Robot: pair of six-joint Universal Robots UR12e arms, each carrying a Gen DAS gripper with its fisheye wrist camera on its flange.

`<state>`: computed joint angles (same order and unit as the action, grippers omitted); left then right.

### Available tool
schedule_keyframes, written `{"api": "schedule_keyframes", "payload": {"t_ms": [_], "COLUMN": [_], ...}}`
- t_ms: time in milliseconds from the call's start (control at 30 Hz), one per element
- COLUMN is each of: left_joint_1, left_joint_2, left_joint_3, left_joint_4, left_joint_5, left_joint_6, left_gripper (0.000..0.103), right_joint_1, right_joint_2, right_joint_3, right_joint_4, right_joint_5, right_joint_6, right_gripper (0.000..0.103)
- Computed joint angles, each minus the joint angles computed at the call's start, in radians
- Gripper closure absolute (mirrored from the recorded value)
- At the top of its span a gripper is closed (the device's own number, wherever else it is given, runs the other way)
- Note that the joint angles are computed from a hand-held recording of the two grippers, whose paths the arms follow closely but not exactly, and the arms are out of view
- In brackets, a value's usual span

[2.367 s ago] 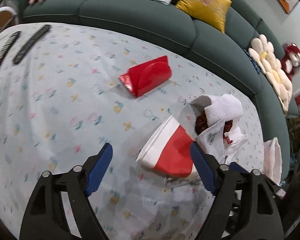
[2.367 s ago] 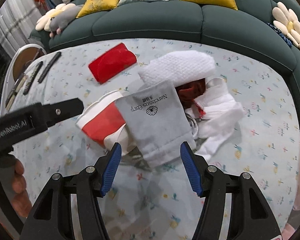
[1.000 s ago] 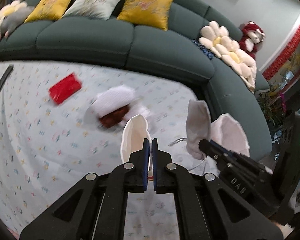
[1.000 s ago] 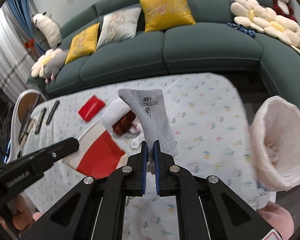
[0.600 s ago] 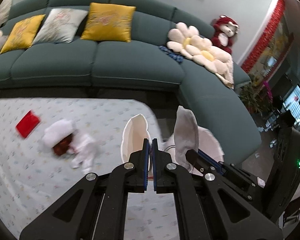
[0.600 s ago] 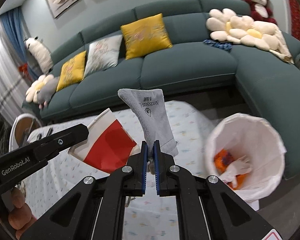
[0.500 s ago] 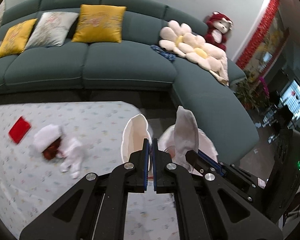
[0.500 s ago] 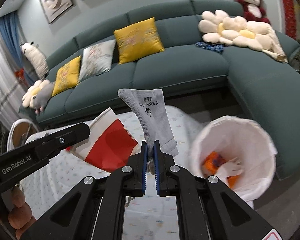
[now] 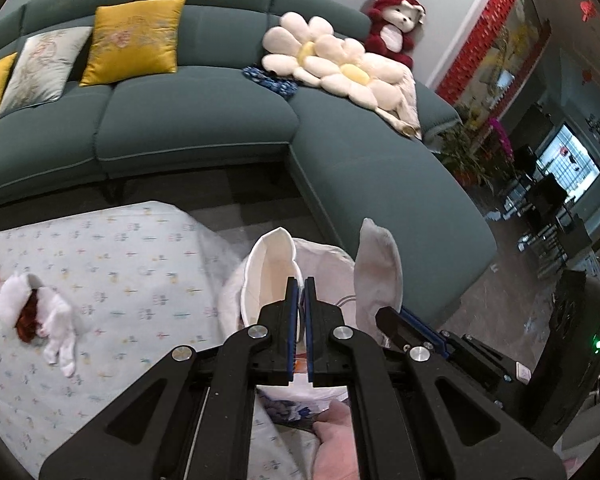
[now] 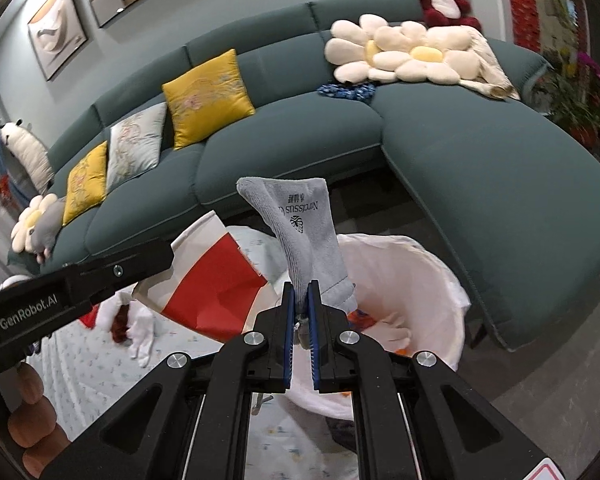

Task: Collect trash
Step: 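Carry the cup and grey pouch over the bin and open both tools, then move both tools back toward the white wipe and glove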

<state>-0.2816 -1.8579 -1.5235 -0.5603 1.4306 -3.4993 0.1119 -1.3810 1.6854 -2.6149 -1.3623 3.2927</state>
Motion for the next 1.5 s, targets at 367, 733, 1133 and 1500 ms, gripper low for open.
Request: {"api": "schedule_keyframes", "payload": {"t_ms": [367,733,1133,1500], "left_joint_1": [-0.019,0.001,0.031,0.073], "left_joint_2": [-0.037,-0.001,0.064,0.132], "left_joint_3": [0.038,-0.006,-0.083,-0.162], "left_joint_4": [0.015,0.014,0.038,0.064], "left_joint_5": [0.051,0.115,0.168,0.191], "left_joint_6": [-0.054,-0.073,-0.079,-0.110], "left_gripper": [0.041,0.041,0.041,0.041], "right_joint_1": [-0.015,0.008,0.059,0.113], "right_joint_2": [0.012,0.017,0.018,0.024], "right_joint_3": [0.003,-0.016,-0.042,-0.072], "right_joint_4": [-0.032,-0.026,-0.024,-0.016], "right_joint_5": [-0.040,-0.049,-0.062,-0.062], "right_joint_6": [0.027,0.024,0.005,-0.029], "right_gripper": [0.062,0.055,0.048,0.047]}}
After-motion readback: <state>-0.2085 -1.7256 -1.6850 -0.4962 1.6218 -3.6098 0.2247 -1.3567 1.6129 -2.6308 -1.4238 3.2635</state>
